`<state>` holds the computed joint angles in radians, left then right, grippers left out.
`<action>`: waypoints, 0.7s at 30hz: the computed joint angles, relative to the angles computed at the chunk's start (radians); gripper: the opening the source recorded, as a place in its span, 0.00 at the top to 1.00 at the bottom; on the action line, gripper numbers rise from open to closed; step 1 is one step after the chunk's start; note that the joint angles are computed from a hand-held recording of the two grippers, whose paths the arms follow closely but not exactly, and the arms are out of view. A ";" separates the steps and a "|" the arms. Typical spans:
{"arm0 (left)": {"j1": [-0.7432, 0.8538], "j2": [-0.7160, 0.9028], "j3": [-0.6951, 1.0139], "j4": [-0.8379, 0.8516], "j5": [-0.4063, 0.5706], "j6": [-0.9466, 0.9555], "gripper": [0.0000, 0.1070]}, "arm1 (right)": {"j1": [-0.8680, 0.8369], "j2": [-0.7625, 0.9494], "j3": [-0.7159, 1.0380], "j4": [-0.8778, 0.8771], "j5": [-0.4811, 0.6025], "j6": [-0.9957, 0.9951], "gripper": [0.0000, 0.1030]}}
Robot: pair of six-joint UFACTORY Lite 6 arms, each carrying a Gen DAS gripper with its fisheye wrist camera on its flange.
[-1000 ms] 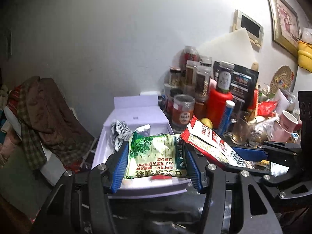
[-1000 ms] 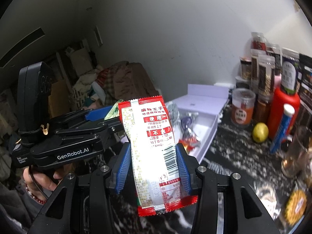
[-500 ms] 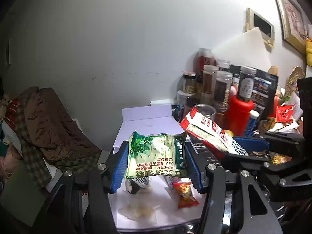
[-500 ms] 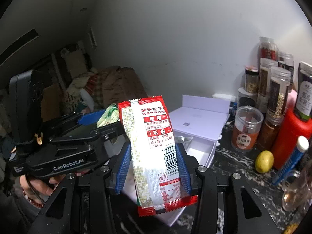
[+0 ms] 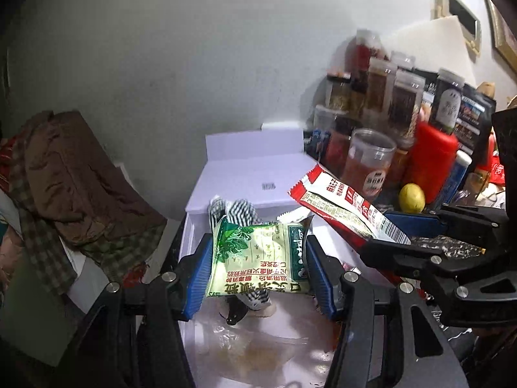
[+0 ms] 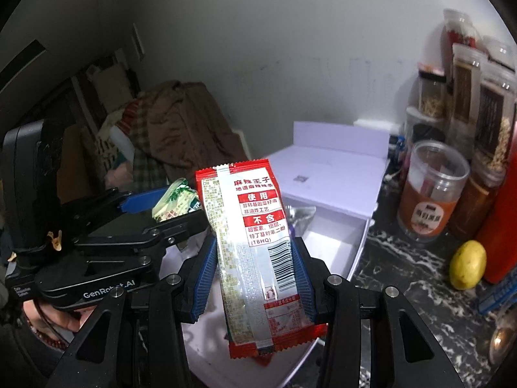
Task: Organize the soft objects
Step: 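Carry both packets over the white box and open both tools to drop them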
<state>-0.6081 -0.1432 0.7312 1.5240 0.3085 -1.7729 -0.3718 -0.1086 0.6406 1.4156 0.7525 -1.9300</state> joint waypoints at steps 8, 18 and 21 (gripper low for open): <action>0.039 0.098 0.024 0.010 -0.065 -0.012 0.48 | 0.050 0.085 0.012 0.017 -0.079 -0.027 0.56; 0.055 0.179 0.048 -0.069 -0.079 0.051 0.48 | 0.116 0.133 0.004 0.086 -0.190 -0.100 0.56; 0.063 0.198 0.060 -0.123 -0.085 0.102 0.48 | 0.126 0.144 0.011 0.087 -0.206 -0.096 0.55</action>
<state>-0.5447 0.0546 0.7916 1.4009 0.2231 -1.6713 -0.2460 0.0351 0.6520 1.5031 0.5467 -2.0263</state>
